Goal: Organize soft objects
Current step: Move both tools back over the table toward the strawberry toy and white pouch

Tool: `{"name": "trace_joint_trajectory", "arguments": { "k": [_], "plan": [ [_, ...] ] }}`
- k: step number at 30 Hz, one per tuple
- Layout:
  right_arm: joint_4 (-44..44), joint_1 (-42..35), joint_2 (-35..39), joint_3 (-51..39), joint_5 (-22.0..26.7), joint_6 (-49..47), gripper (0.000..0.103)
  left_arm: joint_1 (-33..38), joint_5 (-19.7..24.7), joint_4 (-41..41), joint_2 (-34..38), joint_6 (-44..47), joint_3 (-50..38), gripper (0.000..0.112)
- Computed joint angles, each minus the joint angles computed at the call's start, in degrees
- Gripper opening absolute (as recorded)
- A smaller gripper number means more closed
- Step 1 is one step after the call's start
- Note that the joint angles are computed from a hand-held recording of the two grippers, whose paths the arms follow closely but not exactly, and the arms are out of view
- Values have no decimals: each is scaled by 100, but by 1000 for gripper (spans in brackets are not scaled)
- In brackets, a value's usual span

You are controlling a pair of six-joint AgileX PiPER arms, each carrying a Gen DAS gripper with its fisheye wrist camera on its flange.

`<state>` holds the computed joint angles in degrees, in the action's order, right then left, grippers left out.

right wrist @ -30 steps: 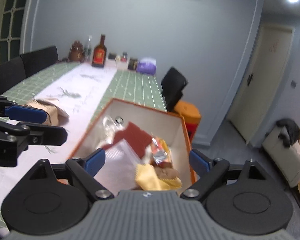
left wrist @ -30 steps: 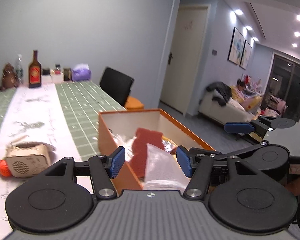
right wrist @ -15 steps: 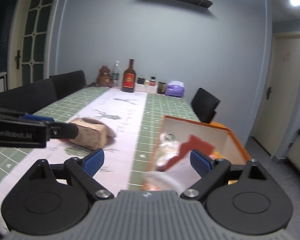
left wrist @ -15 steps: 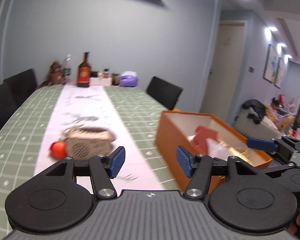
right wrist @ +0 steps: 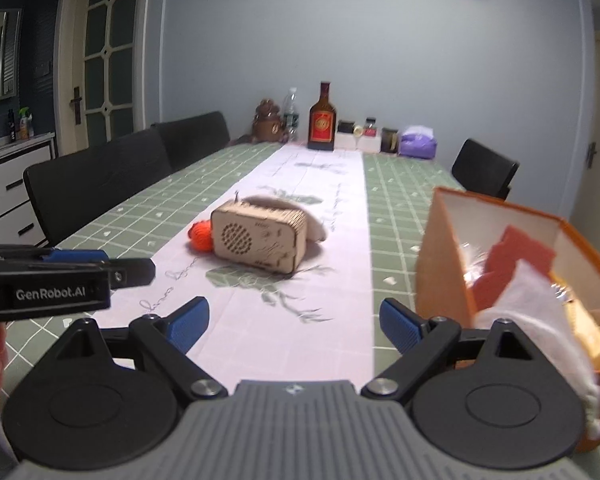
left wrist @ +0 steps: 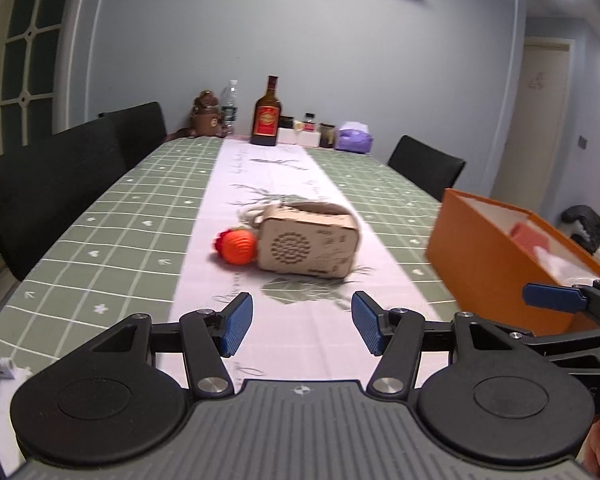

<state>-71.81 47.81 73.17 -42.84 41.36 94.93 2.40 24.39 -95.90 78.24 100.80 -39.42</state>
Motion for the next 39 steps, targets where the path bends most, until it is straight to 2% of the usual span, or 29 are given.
{"name": "trace_joint_trajectory", "arguments": {
  "k": [3, 7, 10, 14, 17, 18, 20, 22, 24, 30, 34, 39],
  "plan": [
    [178, -309, 222, -192, -376, -293, 91, 235, 246, 403, 198, -392, -231, 66],
    [743, -764, 522, -594, -763, -1158, 91, 211, 145, 1165, 553, -1298, -761, 66],
    [1254, -1045, 788, -1002, -919, -1949, 91, 119, 116, 2395, 812, -2572, -1294, 66],
    [1870, -1372, 1107, -1601, -1031, -2925, 91, -64, 159, 3760, 1229, -3841, -2027, 66],
    [2648, -1677, 1384, -2196, -1036, -3959, 91, -69, 338, 4169, 1532, -4168, -2522, 66],
    [3050, -1816, 1480, -2420, -1022, -4395, 91, -53, 378, 4203, 1623, -4184, -2648, 61],
    [3948, -2084, 1626, -2783, -990, -5296, 91, -102, 217, 4368, 1829, -4343, -2885, 60],
    [4964, -2366, 1781, -3183, -825, -6249, 91, -183, 2, 4673, 2042, -4640, -3109, 60],
    [5589, -2551, 1916, -3509, -623, -6820, 90, -188, 89, 4871, 2345, -4921, -3450, 60],
    [6363, -2842, 2349, -4399, -75, -7634, 91, -180, 878, 5672, 3348, -6617, -4823, 59],
    [6849, -3041, 2735, -5105, 523, -8260, 91, -106, 1546, 6174, 4000, -7993, -5857, 59],
    [6986, -3227, 3314, -6181, 1297, -8765, 90, -34, 2214, 6353, 4660, -8746, -6871, 59]
  ]
}}
